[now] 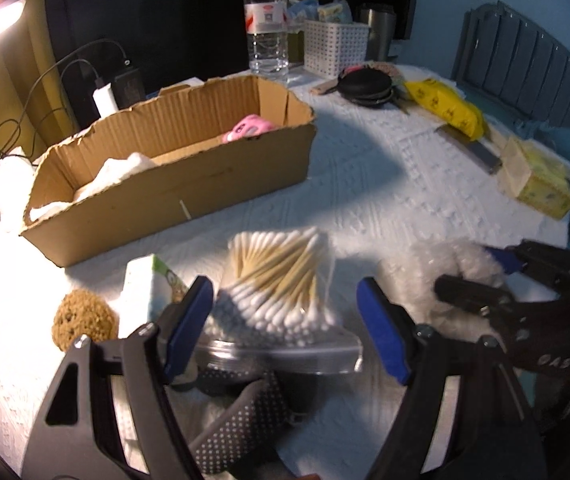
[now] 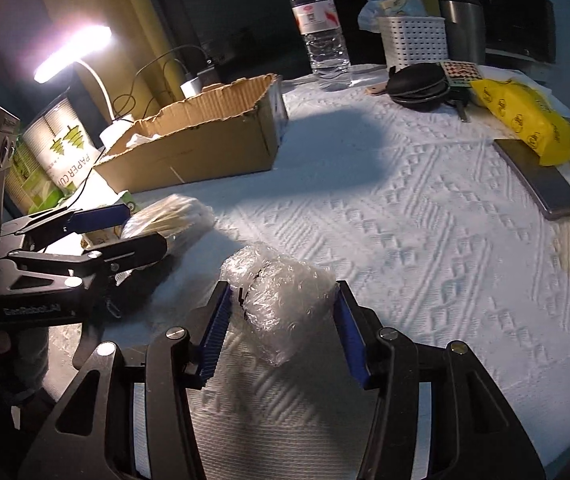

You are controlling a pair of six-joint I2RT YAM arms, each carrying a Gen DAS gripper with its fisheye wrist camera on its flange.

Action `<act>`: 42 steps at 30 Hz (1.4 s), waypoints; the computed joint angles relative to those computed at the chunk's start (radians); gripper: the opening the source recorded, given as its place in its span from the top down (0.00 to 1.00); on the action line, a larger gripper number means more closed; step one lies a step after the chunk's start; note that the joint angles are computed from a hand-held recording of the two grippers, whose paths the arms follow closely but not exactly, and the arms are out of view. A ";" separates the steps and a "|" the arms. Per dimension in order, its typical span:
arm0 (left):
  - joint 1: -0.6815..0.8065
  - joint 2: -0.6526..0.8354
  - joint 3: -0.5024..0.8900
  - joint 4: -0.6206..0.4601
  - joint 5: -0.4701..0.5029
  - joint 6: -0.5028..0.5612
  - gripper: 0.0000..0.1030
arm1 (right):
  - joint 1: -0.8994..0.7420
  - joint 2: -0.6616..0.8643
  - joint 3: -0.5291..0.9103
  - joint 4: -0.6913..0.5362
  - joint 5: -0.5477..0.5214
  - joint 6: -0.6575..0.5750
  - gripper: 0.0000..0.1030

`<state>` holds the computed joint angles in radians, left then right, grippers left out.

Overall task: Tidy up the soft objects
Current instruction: 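Grasp the clear bubble-wrap bundle with the right gripper while the left gripper grasps the cotton swab bag, then carry the bubble wrap with the right gripper while the left gripper carries the swab bag into the box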

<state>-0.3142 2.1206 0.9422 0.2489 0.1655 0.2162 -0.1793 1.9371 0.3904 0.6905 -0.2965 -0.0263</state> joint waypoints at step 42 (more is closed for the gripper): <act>0.221 -0.129 0.016 -0.006 0.290 0.053 0.48 | 0.183 -0.212 0.121 -0.244 0.216 0.046 0.48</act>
<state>-0.0933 1.9915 0.9582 0.2434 0.4559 0.2692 0.0036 1.7248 0.5117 0.4465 -0.0806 0.0194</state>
